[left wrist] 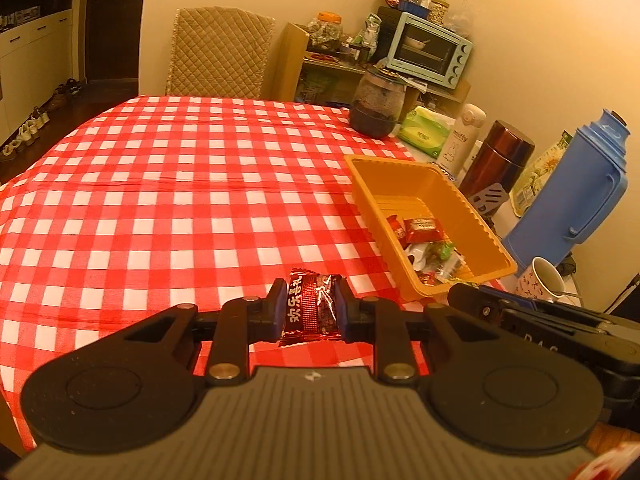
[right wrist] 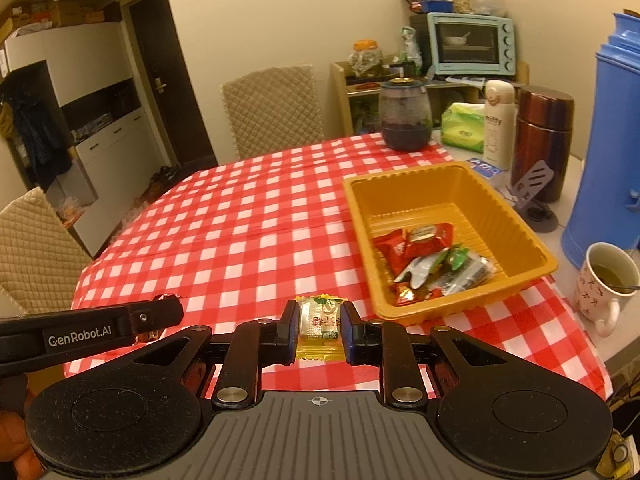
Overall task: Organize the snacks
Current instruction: 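Carry the yellow-green candy and red candy over the orange tray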
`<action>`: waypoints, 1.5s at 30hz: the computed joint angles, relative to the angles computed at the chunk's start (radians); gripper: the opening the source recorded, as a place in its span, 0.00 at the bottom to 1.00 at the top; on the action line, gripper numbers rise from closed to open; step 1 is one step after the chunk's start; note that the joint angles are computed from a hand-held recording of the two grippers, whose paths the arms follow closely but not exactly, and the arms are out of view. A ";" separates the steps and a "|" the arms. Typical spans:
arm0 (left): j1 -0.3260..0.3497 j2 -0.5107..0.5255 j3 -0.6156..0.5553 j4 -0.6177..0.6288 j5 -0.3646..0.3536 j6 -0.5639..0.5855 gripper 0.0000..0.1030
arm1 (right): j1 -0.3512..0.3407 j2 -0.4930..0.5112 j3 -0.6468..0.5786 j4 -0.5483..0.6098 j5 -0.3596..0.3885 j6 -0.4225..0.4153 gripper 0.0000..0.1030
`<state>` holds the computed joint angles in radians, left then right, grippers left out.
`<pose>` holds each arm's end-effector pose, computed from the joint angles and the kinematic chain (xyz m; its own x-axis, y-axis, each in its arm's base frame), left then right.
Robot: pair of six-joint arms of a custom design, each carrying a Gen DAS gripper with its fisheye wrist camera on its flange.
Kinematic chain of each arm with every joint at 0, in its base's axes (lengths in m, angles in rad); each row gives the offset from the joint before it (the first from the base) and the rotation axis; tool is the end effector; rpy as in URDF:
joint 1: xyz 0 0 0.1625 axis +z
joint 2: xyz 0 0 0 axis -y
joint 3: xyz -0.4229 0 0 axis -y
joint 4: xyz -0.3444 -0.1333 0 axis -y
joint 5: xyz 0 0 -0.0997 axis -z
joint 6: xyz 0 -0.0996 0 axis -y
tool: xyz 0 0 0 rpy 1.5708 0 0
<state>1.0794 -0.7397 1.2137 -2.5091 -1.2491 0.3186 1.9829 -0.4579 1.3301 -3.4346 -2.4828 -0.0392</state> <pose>-0.2087 -0.7393 0.2505 -0.7256 0.5535 -0.4087 0.6836 0.6475 -0.3367 0.3329 -0.6254 0.1358 -0.8167 0.3412 0.4653 -0.2514 0.5153 -0.8193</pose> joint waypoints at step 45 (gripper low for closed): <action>-0.071 0.153 -0.109 0.091 -0.081 0.021 0.22 | -0.074 -0.155 0.208 -0.173 -0.085 0.058 0.21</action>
